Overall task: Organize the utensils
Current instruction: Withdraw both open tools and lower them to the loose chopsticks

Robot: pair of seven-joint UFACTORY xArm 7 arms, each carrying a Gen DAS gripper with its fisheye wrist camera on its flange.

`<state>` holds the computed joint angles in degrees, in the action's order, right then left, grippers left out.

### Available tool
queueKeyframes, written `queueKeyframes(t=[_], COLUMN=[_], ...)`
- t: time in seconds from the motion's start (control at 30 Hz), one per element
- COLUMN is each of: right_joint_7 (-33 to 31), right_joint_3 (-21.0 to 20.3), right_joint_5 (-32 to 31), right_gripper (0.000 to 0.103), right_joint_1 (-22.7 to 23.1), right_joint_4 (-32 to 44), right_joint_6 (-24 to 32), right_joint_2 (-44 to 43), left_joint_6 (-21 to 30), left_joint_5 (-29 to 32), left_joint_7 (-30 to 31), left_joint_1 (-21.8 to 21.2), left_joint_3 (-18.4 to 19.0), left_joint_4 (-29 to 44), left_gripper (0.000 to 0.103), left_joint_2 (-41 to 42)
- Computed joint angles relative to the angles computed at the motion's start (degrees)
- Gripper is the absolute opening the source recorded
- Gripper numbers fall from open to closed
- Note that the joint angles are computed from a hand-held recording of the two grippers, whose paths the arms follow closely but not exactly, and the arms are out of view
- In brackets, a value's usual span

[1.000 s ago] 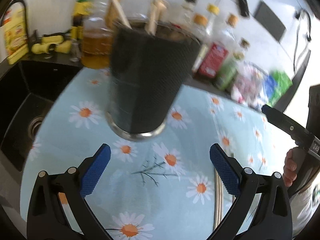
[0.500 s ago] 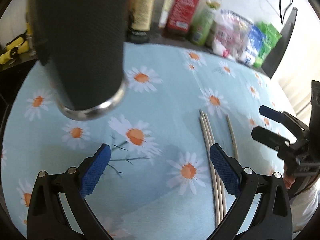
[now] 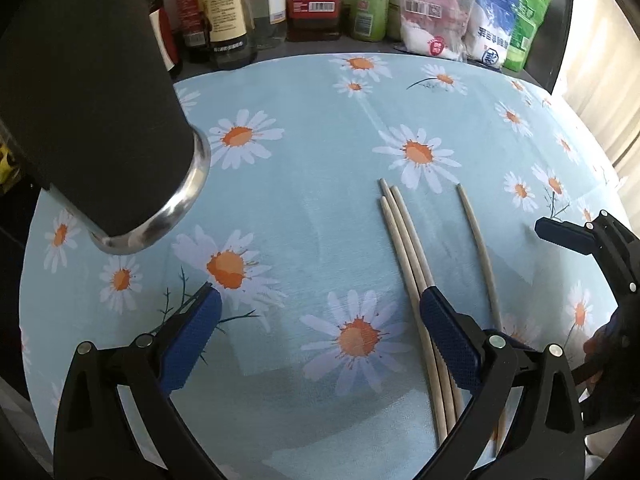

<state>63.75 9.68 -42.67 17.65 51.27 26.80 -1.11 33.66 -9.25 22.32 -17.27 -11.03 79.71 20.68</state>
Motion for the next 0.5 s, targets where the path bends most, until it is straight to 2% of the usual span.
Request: queueKeyframes(t=[0.1,0.2,0.27,0.3,0.33,0.4,0.5], right_joint_7=[-1.3,-1.7,-2.0,-1.9,-1.7,-1.3,-1.0], right_joint_3=[-0.3,0.0,0.1,0.2,0.3,0.3,0.3], right_joint_5=[4.1,5.5,6.8,7.5,8.1,8.9,9.8], right_gripper=[0.090,0.092,0.092,0.093,0.093,0.093,0.093], right_joint_1=[-0.2,-0.2,-0.1,0.1,0.2,0.5,0.9], right_joint_4=[-0.5,-0.5,0.1,0.6,1.2,1.7,2.1], right_joint_6=[-0.7,0.8,2.1,3.1,4.1,5.4,6.5], right_joint_2=[-0.3,-0.5,-0.3,0.0,0.3,0.4,0.6], left_joint_6=[1.9,3.9,7.3,10.0,10.2,11.5,14.5], left_joint_5=[1.5,3.4,5.3,7.6,11.4,14.3,9.7], left_joint_7=[-3.1,-5.9,-8.9,-10.7,-12.2,-13.4,-11.9], left_joint_1=[-0.9,-1.6,-2.5,-3.6,-5.3,-6.3,-3.6], left_joint_3=[1.1,1.8,2.5,3.2,4.1,4.3,2.6], left_joint_4=[1.8,3.1,5.3,6.8,6.9,8.8,11.6], left_gripper=[0.099,0.099,0.099,0.099,0.099,0.099,0.099], left_joint_2=[0.9,1.3,2.1,2.7,2.5,3.4,5.2])
